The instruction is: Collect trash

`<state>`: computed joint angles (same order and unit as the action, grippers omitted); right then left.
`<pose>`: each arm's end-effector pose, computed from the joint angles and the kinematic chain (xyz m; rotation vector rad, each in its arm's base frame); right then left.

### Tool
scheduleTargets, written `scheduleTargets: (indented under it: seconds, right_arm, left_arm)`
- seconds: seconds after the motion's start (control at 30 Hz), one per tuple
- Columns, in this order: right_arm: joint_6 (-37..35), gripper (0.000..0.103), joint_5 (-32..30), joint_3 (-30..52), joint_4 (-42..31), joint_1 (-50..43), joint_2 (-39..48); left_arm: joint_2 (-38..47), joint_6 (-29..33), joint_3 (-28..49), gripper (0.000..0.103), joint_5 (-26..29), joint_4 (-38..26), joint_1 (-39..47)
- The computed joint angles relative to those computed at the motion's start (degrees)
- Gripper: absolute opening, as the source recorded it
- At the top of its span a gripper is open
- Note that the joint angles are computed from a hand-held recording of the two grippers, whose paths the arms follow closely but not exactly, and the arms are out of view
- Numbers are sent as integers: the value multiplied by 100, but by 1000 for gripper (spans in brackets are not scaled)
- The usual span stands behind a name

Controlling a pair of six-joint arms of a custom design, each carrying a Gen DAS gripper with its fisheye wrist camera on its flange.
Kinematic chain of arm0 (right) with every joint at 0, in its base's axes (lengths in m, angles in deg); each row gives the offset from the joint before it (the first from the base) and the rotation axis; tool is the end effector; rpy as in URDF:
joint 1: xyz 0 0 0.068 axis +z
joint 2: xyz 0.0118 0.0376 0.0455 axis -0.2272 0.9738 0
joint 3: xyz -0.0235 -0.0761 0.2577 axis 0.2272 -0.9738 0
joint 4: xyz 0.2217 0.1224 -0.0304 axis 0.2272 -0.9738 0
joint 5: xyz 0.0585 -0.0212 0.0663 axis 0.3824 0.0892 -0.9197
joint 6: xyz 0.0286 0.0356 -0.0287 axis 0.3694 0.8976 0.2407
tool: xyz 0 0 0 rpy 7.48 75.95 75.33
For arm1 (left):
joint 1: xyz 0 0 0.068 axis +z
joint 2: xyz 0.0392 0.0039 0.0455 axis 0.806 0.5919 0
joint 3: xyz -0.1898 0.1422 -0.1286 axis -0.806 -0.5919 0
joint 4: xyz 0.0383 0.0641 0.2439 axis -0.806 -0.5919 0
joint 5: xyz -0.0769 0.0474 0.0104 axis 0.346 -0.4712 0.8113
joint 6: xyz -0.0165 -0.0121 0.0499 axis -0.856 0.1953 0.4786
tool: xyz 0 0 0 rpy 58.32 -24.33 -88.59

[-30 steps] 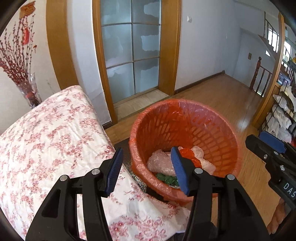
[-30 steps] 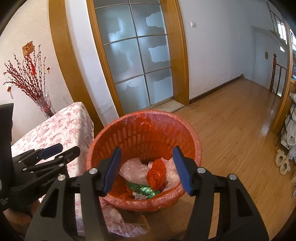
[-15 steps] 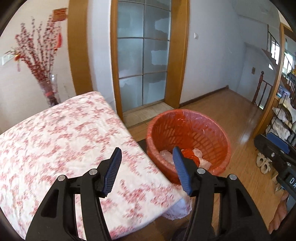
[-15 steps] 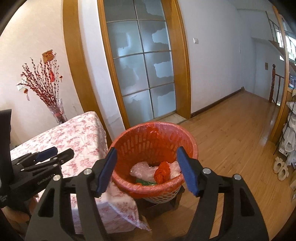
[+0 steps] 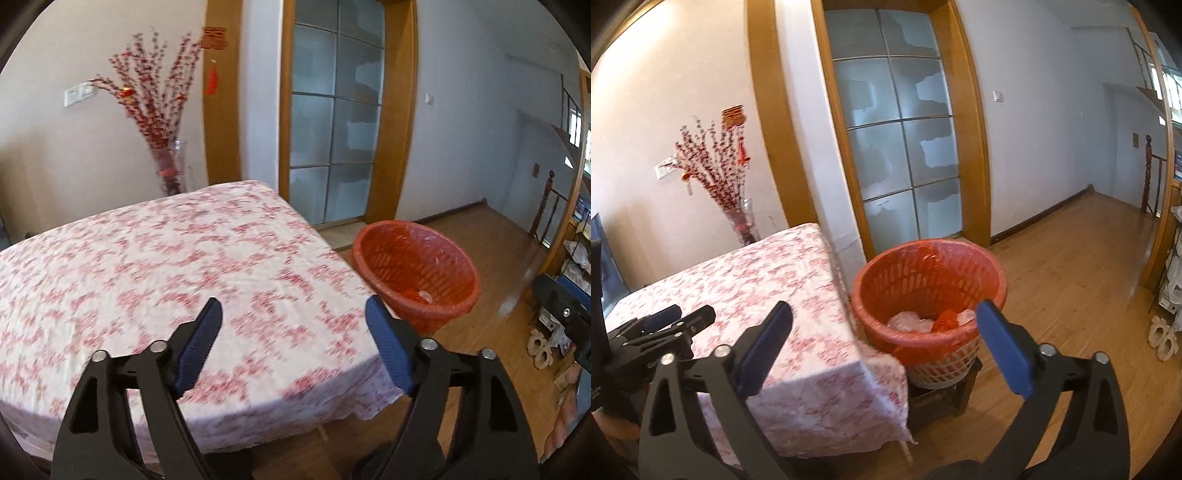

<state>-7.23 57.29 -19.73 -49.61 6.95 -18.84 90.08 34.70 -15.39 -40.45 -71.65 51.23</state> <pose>0.2257 0.0793 0.2599 -0.0665 2.0564 0.2714 0.2265 -0.0065 0.2441 -0.0989 2.1399 0.0263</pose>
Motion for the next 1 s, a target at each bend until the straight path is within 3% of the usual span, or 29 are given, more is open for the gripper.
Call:
scheduleTargets:
  seconds: [0.07,0.27,0.73,1.0]
  right_arm:
    - [40,99,147,-101,-43,255,-113]
    - [141,99,877,-290,-125,951,-210]
    - [573,99,3330,-615,-76,2430,-196]
    - [851,99,3778,-607,-281,2715,-24]
  left_arm:
    - [-419,10,-281,92,-85,-38,115]
    - [-1353,-107,-966,99,-223,-98,495]
    - [-2585,-327,-1729,100,-1309,-420,303]
    - [-2876,-549,-1841,100,-1564,-733,231]
